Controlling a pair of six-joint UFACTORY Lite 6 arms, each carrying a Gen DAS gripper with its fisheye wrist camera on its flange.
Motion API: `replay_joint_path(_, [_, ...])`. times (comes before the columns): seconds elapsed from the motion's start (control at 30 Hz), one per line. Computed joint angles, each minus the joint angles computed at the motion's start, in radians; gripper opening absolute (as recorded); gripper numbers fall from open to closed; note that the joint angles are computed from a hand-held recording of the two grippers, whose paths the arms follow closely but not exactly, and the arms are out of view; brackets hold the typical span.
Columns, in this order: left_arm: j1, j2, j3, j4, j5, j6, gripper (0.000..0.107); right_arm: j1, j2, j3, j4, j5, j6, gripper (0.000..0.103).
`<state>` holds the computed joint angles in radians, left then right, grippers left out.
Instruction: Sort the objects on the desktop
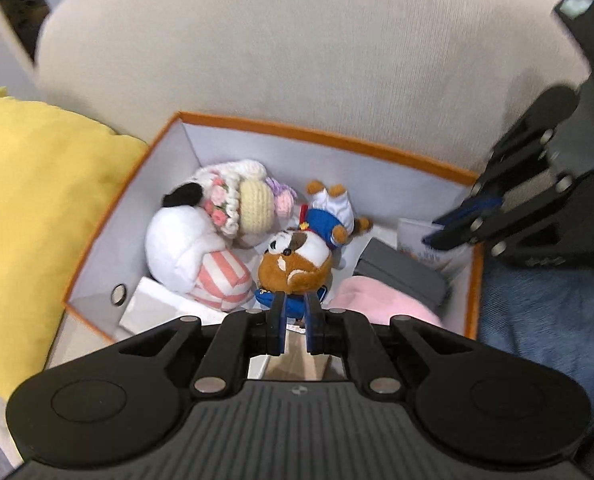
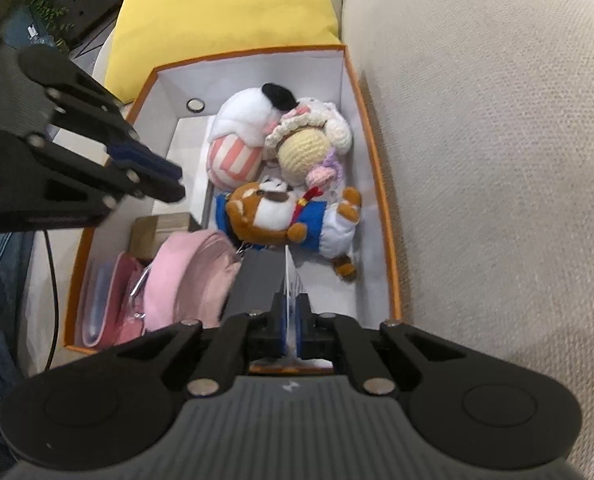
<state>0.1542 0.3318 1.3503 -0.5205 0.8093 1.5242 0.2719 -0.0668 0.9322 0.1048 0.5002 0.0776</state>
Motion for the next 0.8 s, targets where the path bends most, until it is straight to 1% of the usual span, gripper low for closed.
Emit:
replay_joint_path(0.07, [0.022,-0.065,-0.049,-0.035,0.005,-0.001,0.008,0.014,-0.018,-0.015,-0.057,0.005,0.062,0.009])
replay_joint_path(0.2, [0.061,-0.197,-0.136,-0.063,0.044,-0.011,0.009,0.042,-0.084,-0.068,-0.144,-0.005,0.164,0.01])
replay_joint_path(0.27, [0.073,-0.264,-0.186,-0.065,0.045,-0.009,0.009,0.059,-0.131,-0.083,-0.181,0.008,0.21,0.013])
replay_joint_path(0.3, [0.079,-0.293,-0.206,-0.065,0.047,-0.013,0.009,0.072,-0.144,-0.096,-0.21,-0.009,0.243,0.02])
replay_joint_path(0.33, [0.088,-0.325,-0.223,-0.063,0.055,-0.022,0.009,0.084,-0.173,-0.106,-0.236,-0.003,0.269,0.029])
replay_joint_path(0.37, [0.095,-0.356,-0.243,-0.067,0.055,-0.029,0.009,0.099,-0.201,-0.115,-0.267,0.001,0.3,0.032])
replay_joint_path(0.43, [0.113,-0.417,-0.287,-0.08,0.054,-0.035,0.009,0.119,-0.249,-0.124,-0.306,0.016,0.331,0.032])
replay_joint_path(0.53, [0.169,-0.506,-0.339,-0.129,0.093,-0.029,0.01,0.149,-0.335,-0.135,-0.363,0.033,0.386,0.035])
replay_joint_path(0.57, [0.194,-0.534,-0.356,-0.155,0.112,-0.02,0.013,0.161,-0.358,-0.146,-0.387,0.023,0.41,0.036])
replay_joint_path(0.63, [0.247,-0.59,-0.395,-0.215,0.144,0.003,0.016,0.177,-0.41,-0.163,-0.404,0.008,0.424,0.047])
replay_joint_path(0.73, [0.323,-0.678,-0.458,-0.311,0.168,0.019,0.02,0.199,-0.448,-0.146,-0.399,0.028,0.404,0.048])
replay_joint_path(0.8, [0.369,-0.726,-0.499,-0.377,0.167,0.013,0.033,0.237,-0.46,-0.136,-0.481,0.042,0.483,0.051])
